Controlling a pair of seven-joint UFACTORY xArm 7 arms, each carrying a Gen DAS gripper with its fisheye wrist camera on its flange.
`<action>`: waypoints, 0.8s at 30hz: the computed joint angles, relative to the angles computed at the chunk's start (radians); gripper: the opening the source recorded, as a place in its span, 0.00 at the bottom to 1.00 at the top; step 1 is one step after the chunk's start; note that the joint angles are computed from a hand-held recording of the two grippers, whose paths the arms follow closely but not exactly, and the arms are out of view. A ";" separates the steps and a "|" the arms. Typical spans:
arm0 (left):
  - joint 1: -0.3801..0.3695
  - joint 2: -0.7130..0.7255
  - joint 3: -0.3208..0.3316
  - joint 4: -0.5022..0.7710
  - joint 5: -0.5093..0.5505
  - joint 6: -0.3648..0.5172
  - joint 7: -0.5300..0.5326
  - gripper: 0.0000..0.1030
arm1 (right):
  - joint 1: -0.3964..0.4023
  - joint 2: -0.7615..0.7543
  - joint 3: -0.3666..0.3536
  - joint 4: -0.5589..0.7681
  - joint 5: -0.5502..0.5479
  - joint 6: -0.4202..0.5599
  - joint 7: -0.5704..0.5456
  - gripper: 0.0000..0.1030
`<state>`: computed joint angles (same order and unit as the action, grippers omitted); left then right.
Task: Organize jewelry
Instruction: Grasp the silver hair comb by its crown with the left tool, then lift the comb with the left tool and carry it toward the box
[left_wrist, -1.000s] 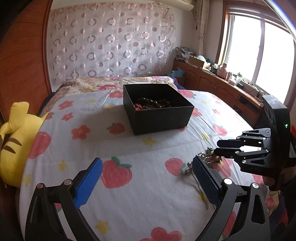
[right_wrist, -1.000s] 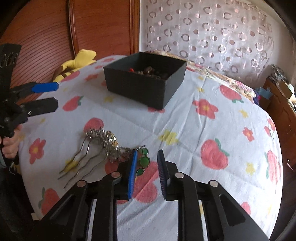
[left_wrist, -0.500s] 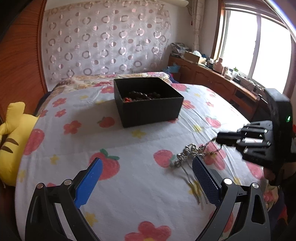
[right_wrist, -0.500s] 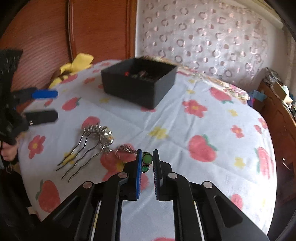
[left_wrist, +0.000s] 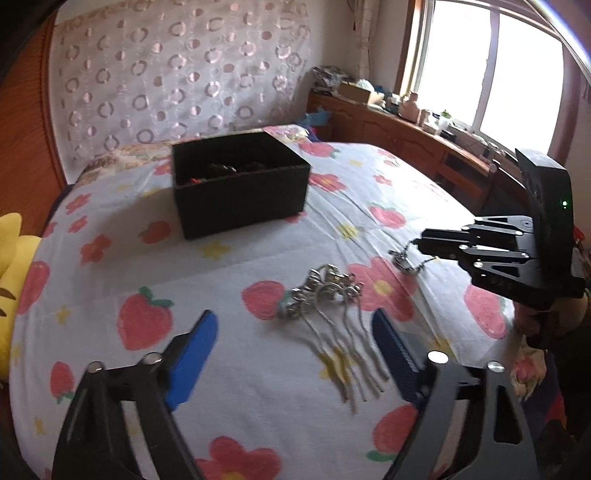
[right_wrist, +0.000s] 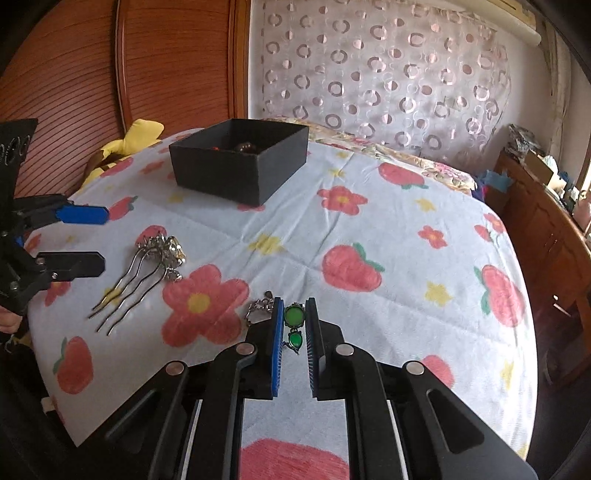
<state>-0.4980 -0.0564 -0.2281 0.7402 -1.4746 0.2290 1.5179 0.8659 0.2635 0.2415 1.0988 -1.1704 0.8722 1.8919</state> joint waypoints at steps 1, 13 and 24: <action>-0.001 0.003 -0.002 0.000 0.028 0.007 -0.028 0.75 | 0.000 0.007 -0.001 0.003 -0.002 -0.004 0.005 0.13; -0.058 0.089 -0.063 0.002 0.421 -0.141 -0.362 0.65 | -0.002 0.004 -0.007 -0.011 -0.030 -0.035 0.065 0.13; -0.017 0.101 -0.112 0.012 0.481 -0.159 -0.380 0.47 | -0.003 0.006 -0.005 -0.011 -0.034 -0.040 0.067 0.13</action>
